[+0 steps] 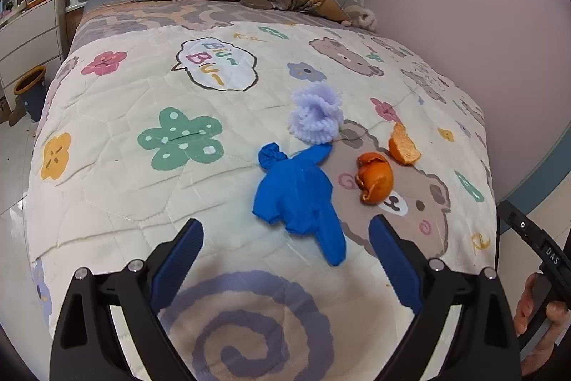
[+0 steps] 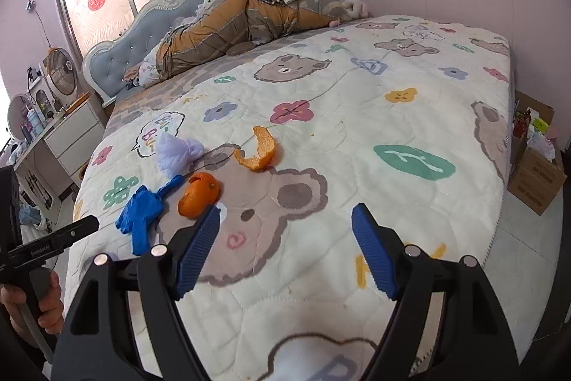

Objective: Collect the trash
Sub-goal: 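Move both open tools back toward the blue glove and peels on the bed, then grasp the blue rubber glove with the left tool while the right tool grasps the orange peel, then carry the blue glove and orange peel over the yellow-rimmed bin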

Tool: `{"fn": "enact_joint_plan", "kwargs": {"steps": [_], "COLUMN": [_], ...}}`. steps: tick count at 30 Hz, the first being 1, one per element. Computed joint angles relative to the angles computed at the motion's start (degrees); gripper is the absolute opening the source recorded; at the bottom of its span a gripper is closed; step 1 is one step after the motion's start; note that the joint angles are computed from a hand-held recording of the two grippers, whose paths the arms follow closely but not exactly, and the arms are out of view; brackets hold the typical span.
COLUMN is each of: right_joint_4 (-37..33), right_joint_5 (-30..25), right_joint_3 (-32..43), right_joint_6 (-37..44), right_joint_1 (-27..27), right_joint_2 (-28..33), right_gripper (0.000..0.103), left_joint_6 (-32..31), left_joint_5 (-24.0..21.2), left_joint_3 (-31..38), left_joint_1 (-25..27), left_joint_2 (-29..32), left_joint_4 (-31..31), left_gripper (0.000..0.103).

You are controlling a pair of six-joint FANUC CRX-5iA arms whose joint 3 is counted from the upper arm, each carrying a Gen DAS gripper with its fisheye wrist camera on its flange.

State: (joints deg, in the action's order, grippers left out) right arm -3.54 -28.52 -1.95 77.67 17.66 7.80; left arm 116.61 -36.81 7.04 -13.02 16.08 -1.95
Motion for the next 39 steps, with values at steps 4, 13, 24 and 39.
{"fn": "enact_joint_plan", "kwargs": {"steps": [4,13,24,39], "right_joint_4": [-3.3,2.2,5.1,12.1], "right_joint_5": [-3.5,-6.3,-13.6,-14.5], "right_joint_3": [9.2,22.4,36.2,36.8], "right_joint_6": [3.2,0.7,-1.3,-8.3], "right_joint_1": [-0.4,1.4,1.9,3.4], "right_joint_2": [7.5,20.1,30.8,33.5], "right_gripper": [0.075,0.074,0.064,0.021], "left_joint_6": [-0.1,-1.0,-3.8,-10.2], "left_joint_5": [-0.6,-1.3,1.5,4.8], "left_joint_3": [2.4,6.2,6.3,4.5], "left_joint_1": [1.1,2.3,2.4,1.3], "left_joint_2": [2.9,7.3,9.2,9.5], "left_joint_4": [0.8,1.6,4.4,8.7], "left_gripper": [0.09,0.09,0.085,0.027]}}
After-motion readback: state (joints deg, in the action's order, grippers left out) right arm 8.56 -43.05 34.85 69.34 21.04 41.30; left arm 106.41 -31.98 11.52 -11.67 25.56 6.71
